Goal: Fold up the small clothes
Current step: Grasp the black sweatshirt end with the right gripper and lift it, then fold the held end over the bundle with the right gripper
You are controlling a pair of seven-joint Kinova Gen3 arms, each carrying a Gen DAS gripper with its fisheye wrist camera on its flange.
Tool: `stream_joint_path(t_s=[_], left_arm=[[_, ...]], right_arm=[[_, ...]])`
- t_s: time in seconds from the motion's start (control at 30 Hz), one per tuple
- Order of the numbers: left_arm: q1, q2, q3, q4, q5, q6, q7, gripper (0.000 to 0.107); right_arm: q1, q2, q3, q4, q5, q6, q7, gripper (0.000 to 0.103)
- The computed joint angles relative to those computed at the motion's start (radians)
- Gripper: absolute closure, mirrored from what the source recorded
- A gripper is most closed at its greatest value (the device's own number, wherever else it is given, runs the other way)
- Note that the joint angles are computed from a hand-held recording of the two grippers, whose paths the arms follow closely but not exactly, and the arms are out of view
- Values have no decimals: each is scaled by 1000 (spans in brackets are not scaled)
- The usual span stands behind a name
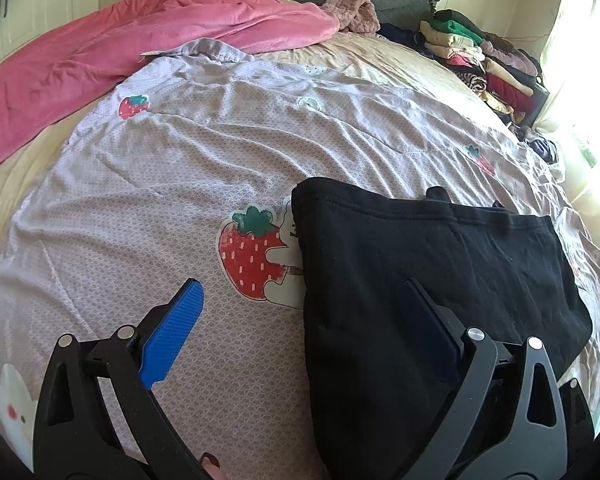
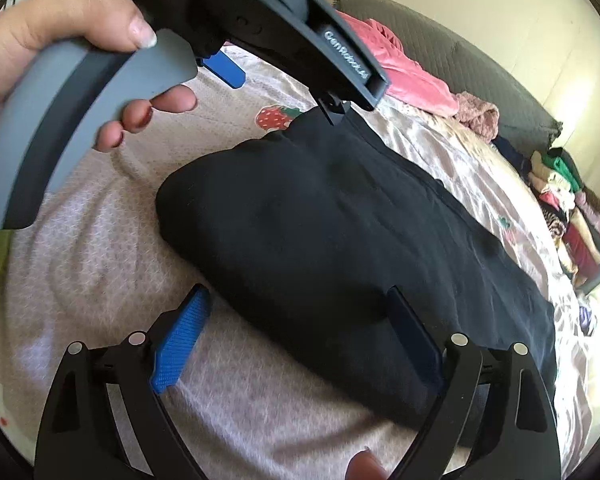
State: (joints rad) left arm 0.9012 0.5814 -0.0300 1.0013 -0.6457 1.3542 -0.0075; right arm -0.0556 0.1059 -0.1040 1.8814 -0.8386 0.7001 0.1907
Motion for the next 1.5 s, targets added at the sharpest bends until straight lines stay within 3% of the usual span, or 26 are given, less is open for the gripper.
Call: stream_joint_path(t_s=[0.07,0.17,0.23,0.27,0.37,0.43,0.5,0.57,0.63,0.73,0.8,0.83,0.9,0.93,1.0,1.23,1.37,1.5], left_arm=[[4,-1,-7,3,4,-5,2,16],[52,0,-113,8,74,-35,-28,16],[75,-3,-169,21,115,-60,-38,16],[73,-12,-171,41,121,-82,-26,16],[55,-36,-154,90,125,-142,4,16],[53,-58,-152,136,120,-205,28,16],[44,-67,-141,152,120,-240,35,16],[43,-69,-141,158,124,-262,36,16],[20,-90,-113,203,113,-332,75,16],[28,-111,-146,264,135,-449,109,16],[-7,-126,-105,306,115,-530,155,17],[-40,-135,-60,328,88,-571,195,20],[-78,-141,-15,355,61,-634,245,50],[-77,-134,-14,347,58,-641,245,58],[-30,-109,-67,298,76,-607,205,78],[68,-28,-178,60,154,-422,43,85],[43,46,-137,-126,154,-327,-44,85],[-30,134,18,-311,67,-275,-126,85]], right_arm=[[-6,2,-11,14,-27,-40,34,16],[-11,2,-24,29,-67,-88,85,18],[-6,10,-27,26,-103,-89,119,29],[-1,15,-26,20,-113,-79,126,33],[-21,33,33,-11,-151,-9,147,56],[27,58,11,-58,-132,72,80,77],[120,103,-49,-118,-128,153,-1,86],[168,143,-77,-184,-103,235,-82,88],[172,170,-50,-227,-108,307,-115,88],[161,176,-11,-226,-150,334,-77,88],[173,174,-14,-220,-160,340,-67,89],[178,171,-14,-216,-166,346,-66,89],[185,162,-12,-204,-176,354,-63,89],[188,158,-11,-197,-185,355,-57,89],[200,153,-6,-183,-212,359,-35,89],[252,140,33,-177,-293,407,-18,90],[287,138,61,-189,-328,430,-38,93],[326,166,84,-237,-330,458,-133,94]])
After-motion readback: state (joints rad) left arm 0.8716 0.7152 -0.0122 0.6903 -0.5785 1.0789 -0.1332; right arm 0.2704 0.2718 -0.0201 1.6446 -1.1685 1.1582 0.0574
